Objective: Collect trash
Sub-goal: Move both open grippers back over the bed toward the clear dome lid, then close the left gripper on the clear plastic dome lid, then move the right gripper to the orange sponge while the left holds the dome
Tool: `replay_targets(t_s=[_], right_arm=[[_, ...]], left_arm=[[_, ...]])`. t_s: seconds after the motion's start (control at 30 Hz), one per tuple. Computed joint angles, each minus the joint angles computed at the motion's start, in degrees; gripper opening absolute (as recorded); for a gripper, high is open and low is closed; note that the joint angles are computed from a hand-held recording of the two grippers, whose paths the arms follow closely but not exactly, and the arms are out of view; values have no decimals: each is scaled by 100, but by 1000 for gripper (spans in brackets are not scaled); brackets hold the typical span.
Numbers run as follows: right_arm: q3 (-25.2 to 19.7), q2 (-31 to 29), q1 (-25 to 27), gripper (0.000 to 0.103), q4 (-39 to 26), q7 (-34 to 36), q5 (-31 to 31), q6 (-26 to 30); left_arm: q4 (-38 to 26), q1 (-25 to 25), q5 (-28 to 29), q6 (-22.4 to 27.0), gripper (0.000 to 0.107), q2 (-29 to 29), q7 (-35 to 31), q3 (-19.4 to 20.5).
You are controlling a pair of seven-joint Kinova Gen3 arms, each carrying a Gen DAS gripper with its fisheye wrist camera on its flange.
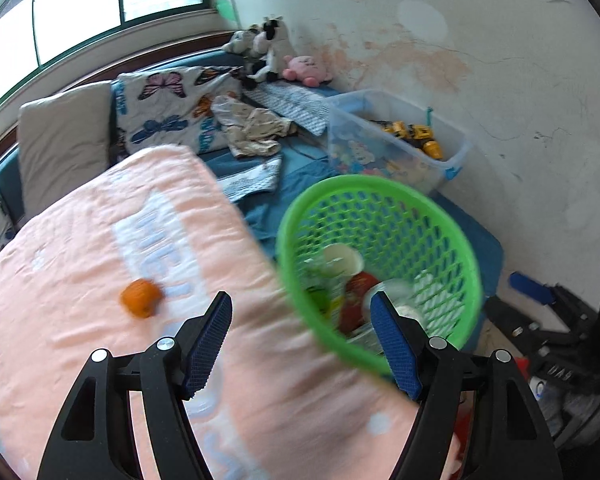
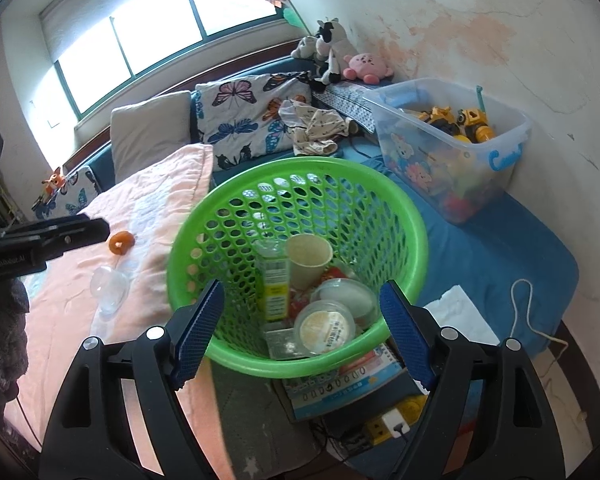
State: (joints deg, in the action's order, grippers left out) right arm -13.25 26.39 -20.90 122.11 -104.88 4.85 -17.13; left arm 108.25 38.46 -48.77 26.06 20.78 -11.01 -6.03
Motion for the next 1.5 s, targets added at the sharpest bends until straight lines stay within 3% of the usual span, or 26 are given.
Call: replay_targets(t_s=[0.3, 0.43, 0.6, 0.87, 1.07, 1.1, 1.33, 1.5], right_arm=[[33, -57, -341, 81, -40, 73, -123, 21], [30, -43, -465, 82, -99, 116, -180, 52], [62, 21, -669, 82, -231, 209, -264, 184], [97, 144, -893, 82, -493, 369, -363, 413], [146, 216, -1063, 82, -693, 502, -427, 569], [140, 226, -1072, 82, -725, 518, -431, 594], [21, 286, -1118, 82, -1005, 650, -382, 821], [-234, 416, -1073, 82, -1350, 747, -248, 1059]], left_arm=[[1040, -186, -533, -185, 75, -360, 1068, -183], [1334, -456, -600, -426, 78, -315, 1225, -149], [1521, -448, -712, -850, 79, -172, 1383, -412], [1385, -195, -308, -1268, 77, 210, 924, -910], [1364, -152, 125, -1552, 65, 383, 481, -1153], [1384, -140, 188, -1617, 59, 385, 407, -1203], [1594, 661, 448, -1869, 56, 272, 268, -2164], [1822, 1500, 578, -1742, 56, -4, 230, -3142]])
